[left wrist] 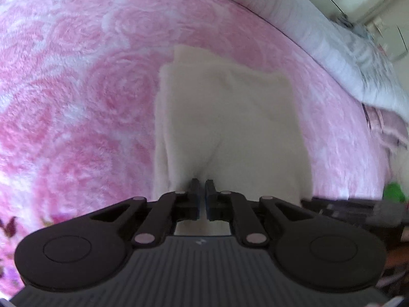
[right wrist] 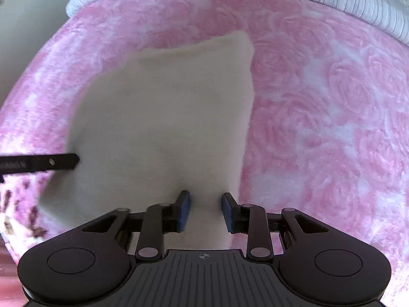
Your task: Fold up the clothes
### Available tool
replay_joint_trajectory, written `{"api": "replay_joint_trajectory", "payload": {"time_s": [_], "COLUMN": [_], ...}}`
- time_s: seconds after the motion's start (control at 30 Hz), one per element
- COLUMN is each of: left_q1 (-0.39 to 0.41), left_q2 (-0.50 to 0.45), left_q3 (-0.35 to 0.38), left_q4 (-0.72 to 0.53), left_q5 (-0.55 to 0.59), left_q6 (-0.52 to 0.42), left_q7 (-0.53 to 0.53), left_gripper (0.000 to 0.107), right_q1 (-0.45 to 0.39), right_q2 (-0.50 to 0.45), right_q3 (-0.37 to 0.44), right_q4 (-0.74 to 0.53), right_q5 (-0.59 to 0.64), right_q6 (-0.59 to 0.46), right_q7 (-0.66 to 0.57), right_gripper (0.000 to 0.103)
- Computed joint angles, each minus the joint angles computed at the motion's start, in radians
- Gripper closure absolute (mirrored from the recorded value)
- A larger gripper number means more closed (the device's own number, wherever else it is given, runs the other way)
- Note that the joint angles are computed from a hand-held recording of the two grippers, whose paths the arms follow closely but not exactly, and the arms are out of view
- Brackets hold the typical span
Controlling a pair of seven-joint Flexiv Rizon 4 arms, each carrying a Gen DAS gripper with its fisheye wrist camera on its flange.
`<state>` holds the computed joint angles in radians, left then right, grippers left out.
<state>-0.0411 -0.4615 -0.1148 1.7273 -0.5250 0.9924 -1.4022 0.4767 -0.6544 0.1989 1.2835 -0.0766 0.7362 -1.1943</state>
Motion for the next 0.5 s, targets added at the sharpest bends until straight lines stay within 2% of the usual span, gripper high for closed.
{"api": "replay_joint_trajectory", "payload": {"time_s": [0.03,0.17,0.23,0.33,0.4,0.5], "left_q1": [-0.005,-0.025,-0.018,-0.03,-0.046,-0.065], "left_q2": [-0.003,0.054,0.095,0.109,0.097,0.092], "left_q3": [0.01,0.041,0.035,0.055,0.07,0.086], "left_q4": [-0.017,-0.004,0.034,0.038,0.022,-0.012], "left_q5": [0.023,0.111,0.097,0.143,0.195,0.258], "left_q6": [-0.015,-0.045,-0.049,-0.126,-0.17,-0.209], "left_q7": [-0.006,0.005,0.03,0.01,-0.021,-0.076], "left_gripper": [0.101,0.105,0.105,0.104,0.105,0.105], "right_q1": [0.004,0.022,0.032,0.04,0.044,0.072], "right_q2": [-0.009,0.046,0.095,0.134,0.12,0.093], "right_q3": [-0.002,-0.017,-0.024,-0.019,-0.007,-0.018], "right_q4": [-0.022,0.023,0.092,0.158,0.161,0.132], "right_q5": [-0.003,-0.024,-0.039,-0.043,-0.043,-0.108], "right_q6": [-0.023,-0.009,0.037,0.047,0.013,-0.054], "right_q7": [0.005,0.062,0.109,0.187,0.201,0.194], "right_gripper": [0.072,0.072,0.072,0.072,0.072,0.072]}}
